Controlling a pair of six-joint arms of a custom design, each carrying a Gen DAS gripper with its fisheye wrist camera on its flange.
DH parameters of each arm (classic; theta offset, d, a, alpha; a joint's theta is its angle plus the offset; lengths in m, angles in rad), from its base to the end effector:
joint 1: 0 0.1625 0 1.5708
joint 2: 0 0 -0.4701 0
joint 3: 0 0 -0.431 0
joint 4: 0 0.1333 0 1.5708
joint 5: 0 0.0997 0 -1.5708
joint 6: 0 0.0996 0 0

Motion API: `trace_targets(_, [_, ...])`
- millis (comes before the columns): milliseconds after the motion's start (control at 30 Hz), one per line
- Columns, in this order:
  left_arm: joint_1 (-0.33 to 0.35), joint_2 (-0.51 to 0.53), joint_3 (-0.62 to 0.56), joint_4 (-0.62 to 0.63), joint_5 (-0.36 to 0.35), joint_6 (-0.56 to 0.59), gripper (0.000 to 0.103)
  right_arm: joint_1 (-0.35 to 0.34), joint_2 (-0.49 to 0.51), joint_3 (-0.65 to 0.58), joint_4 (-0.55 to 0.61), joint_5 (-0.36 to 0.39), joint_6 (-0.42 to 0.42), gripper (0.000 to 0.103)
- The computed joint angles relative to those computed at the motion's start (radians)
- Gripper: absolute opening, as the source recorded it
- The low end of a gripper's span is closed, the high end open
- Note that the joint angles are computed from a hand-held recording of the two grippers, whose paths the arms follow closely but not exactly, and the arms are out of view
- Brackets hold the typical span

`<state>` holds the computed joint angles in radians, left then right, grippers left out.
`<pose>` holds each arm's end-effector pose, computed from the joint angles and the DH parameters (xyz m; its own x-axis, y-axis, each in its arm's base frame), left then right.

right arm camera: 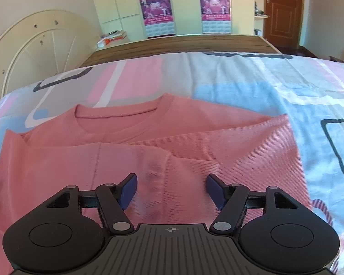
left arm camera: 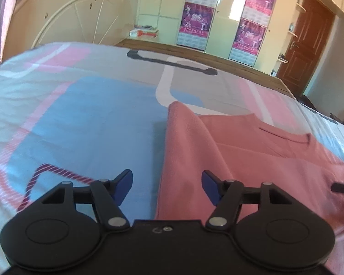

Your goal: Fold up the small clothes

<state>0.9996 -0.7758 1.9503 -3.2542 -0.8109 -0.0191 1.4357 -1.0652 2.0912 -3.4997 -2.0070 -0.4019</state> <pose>-0.1676 -0.6343 0.0796 -0.8002 0.0955 -0.5921 0.4569 0.7366 -0.4986 0.0118 -0.5906 0.2275 -0.8181 0.1748 0.5479 -0.2571 0.7411 -0.6202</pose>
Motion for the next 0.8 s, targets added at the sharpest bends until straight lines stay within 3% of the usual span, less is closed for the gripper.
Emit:
trace_targets(67, [0.019,0.014,-0.027,0.015,-0.032,0.004,0.057,0.006,0.006,-0.006,0.017,-0.001,-0.012,0.033])
trace_targets(133, [0.037,0.026,-0.053,0.043,-0.07,-0.002,0.047,0.012,0.014,-0.014,0.029,0.0,-0.024,0.023])
trace_targets(167, [0.046,0.03,-0.062,0.06,-0.092,-0.009,0.033,0.015,0.02,-0.017,0.028,-0.003,-0.03,0.016])
trace_targets(200, [0.05,0.034,-0.064,0.06,-0.103,-0.005,0.014,0.02,0.026,-0.019,0.016,-0.006,-0.041,0.013])
trace_targets(233, [0.051,0.041,-0.063,0.038,-0.098,0.014,0.009,0.024,0.03,-0.018,0.001,-0.007,-0.053,0.002])
trace_targets(267, [0.054,0.045,-0.058,0.007,-0.094,0.033,0.009,0.027,0.032,-0.016,-0.01,-0.002,-0.067,0.001])
trace_targets(400, [0.076,0.04,-0.048,-0.032,-0.124,0.018,0.009,0.046,0.098,-0.045,-0.127,-0.112,-0.154,0.001])
trace_targets(533, [0.078,0.039,-0.044,-0.052,-0.127,0.008,0.01,0.054,0.139,-0.056,-0.207,-0.156,-0.215,0.002])
trace_targets(667, [0.07,0.031,-0.038,-0.047,-0.095,-0.027,0.022,0.059,0.122,-0.041,-0.224,-0.146,-0.181,0.007])
trace_targets(700, [0.065,0.025,-0.034,-0.04,-0.081,-0.021,0.025,0.062,0.117,-0.035,-0.228,-0.138,-0.183,0.01])
trace_targets(733, [0.059,0.024,-0.032,-0.041,-0.068,-0.016,0.025,0.066,0.116,-0.03,-0.239,-0.137,-0.192,0.025])
trace_targets(767, [0.054,0.022,-0.03,-0.043,-0.059,-0.01,0.025,0.068,0.115,-0.026,-0.249,-0.13,-0.196,0.047])
trace_targets(800, [0.048,0.021,-0.026,-0.049,-0.05,-0.005,0.024,0.069,0.113,-0.022,-0.259,-0.12,-0.194,0.055])
